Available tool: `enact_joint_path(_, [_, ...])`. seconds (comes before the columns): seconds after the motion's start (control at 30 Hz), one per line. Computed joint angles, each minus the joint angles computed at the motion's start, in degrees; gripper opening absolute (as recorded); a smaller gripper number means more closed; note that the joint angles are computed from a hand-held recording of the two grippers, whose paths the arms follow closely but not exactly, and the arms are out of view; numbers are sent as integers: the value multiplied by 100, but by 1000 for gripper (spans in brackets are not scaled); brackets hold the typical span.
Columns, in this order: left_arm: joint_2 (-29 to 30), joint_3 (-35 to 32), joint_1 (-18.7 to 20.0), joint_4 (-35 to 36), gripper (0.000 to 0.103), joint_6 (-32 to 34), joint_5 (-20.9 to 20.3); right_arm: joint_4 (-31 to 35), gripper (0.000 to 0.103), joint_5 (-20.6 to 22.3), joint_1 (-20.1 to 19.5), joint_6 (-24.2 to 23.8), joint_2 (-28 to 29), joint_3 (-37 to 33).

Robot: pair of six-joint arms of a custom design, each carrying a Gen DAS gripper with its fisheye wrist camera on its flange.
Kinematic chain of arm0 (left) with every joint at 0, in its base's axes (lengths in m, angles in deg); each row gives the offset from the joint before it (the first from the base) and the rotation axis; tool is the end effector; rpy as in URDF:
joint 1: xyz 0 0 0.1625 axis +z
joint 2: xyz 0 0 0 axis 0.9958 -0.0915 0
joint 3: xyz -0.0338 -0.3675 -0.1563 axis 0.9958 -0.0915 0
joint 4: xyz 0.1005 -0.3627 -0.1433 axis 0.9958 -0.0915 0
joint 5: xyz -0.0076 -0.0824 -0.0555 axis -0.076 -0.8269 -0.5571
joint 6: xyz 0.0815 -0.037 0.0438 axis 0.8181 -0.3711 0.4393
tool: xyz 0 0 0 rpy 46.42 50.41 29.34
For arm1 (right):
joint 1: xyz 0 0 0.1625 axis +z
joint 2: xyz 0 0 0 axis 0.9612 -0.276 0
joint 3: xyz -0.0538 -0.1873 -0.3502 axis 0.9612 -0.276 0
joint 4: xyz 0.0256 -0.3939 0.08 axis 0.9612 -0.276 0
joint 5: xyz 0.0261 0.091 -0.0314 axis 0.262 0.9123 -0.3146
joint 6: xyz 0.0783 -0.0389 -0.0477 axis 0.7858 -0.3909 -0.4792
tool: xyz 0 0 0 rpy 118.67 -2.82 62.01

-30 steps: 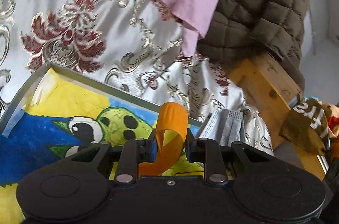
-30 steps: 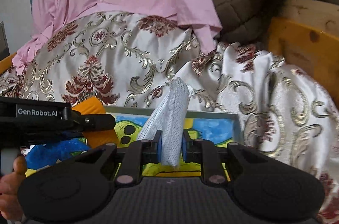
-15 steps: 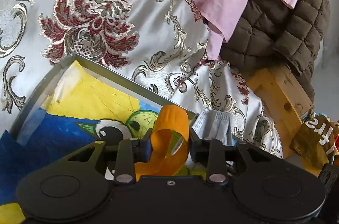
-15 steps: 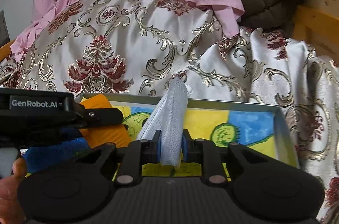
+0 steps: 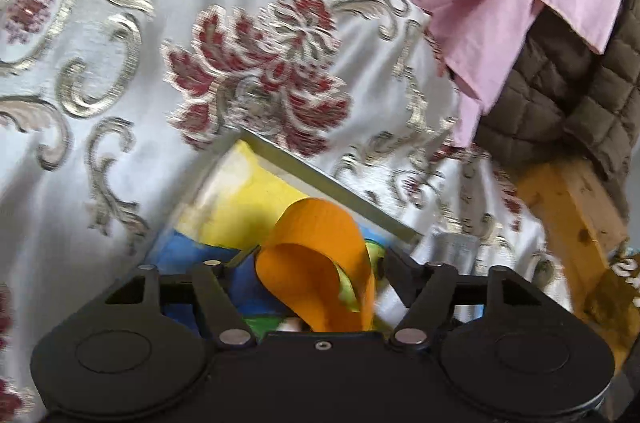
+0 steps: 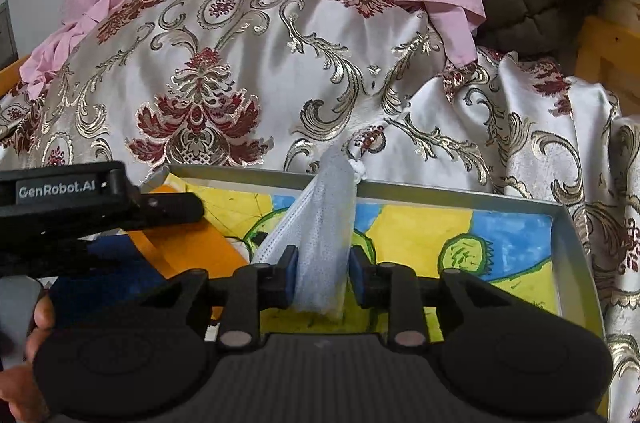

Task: Organize soft objects
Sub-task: 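Carry the orange strap and grey mask in both tools over the painted tray, then lower the strap into the tray with the left tool while the right tool releases the mask there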

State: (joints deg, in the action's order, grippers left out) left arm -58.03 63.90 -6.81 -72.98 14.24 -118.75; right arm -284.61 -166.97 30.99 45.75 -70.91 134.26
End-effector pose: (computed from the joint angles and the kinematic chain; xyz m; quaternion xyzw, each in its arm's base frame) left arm -0.0317 -0.8127 0.1857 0.1494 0.9461 -0.2870 0.0136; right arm 0.2505 -0.7013 -0.0126 0.0520 -0.8191 0.4407 0.3634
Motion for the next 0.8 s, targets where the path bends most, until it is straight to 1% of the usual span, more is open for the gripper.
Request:
enact_joint_path(0.07, [-13, 16, 25, 25, 71, 127, -50, 45, 34, -26, -6, 68, 2, 3])
enact_joint_path(0.13, [-33, 82, 0, 11, 73, 304, 38, 56, 36, -46, -6, 79, 8, 9])
enact_joint_path(0.2, [-51, 171, -26, -32, 78, 479, 108, 89, 37, -75, -3, 87, -5, 40])
enact_joint_path(0.27, [-49, 186, -22, 32, 81, 526, 69, 97, 38, -88, 1, 124, -47, 122])
enact_joint_path(0.3, [-36, 145, -31, 186, 82, 514, 125, 94, 38, -95, 5, 135, -72, 170])
enact_joint_path(0.33, [-38, 172, -41, 187, 82, 536, 185, 90, 39, -106, 9, 144, -106, 230])
enact_joint_path(0.4, [-59, 303, -62, -13, 83, 682, 263, 84, 39, -124, 17, 158, -161, 319])
enact_joint_path(0.6, [-87, 503, -162, -245, 83, 1242, 647, -44, 40, -143, 54, 99, -360, 648])
enact_joint_path(0.67, [-111, 567, -195, -305, 83, 1257, 774, -114, 40, -157, 72, 95, -428, 764])
enact_joint_path(0.8, [-170, 616, -223, -244, 83, 1056, 863, -222, 41, -191, 102, 84, -528, 931])
